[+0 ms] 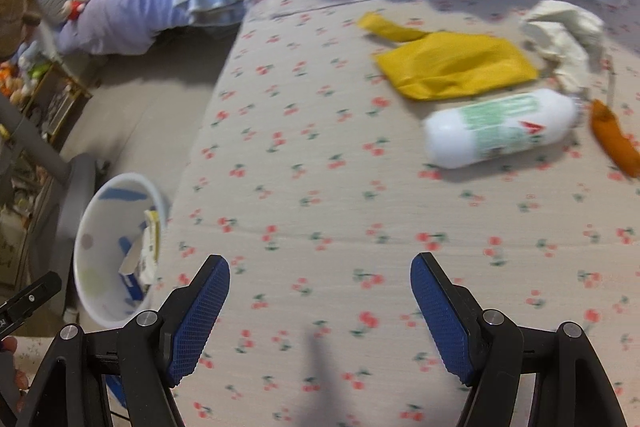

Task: Collect trash
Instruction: 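Move both open tools from the bin back over the table, then grasp the white bottle on the table with the left tool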

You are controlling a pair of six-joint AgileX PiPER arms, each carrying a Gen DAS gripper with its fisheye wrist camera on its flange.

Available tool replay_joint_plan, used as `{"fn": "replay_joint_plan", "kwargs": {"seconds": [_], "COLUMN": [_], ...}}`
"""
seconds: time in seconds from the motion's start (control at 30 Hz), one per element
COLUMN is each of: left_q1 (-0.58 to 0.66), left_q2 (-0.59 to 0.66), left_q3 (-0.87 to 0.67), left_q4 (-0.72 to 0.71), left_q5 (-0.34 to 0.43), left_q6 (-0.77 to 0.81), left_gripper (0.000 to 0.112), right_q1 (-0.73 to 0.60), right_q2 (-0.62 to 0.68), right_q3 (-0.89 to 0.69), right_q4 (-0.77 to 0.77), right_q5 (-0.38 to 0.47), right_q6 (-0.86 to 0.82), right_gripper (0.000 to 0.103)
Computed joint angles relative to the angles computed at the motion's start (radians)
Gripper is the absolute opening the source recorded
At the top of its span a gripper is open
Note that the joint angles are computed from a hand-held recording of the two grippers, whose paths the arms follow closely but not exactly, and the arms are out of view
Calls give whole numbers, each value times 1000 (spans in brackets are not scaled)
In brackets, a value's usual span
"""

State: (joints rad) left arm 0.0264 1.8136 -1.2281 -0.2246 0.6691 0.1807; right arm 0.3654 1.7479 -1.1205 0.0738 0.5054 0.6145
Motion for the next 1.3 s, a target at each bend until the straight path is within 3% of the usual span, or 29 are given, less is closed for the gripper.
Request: {"fn": "replay_joint_plan", "kwargs": {"seconds": [0.53, 0.8, 1.03, 1.3], "left_q1": [-254, -389, -502, -619], "left_q2": [33, 103, 168, 284], "left_q3": [-60, -141, -219, -376], "left_q4": [112, 188, 229, 155], "left_q5": [-6, -2, 6, 48], "left_q6": [-204, -315, -388, -350], "left_gripper": [103, 103, 103, 103], "right_q1": [-175, -296, -419, -597], "right_q2": [-127, -196, -256, -317], "right_q3": [153, 231, 301, 374], "right_q4": [-12, -59, -65, 14], "right_q5": [17, 32, 31, 36], "right_q6": [-67, -90, -147, -321], "right_gripper": [81, 95, 99, 100]}}
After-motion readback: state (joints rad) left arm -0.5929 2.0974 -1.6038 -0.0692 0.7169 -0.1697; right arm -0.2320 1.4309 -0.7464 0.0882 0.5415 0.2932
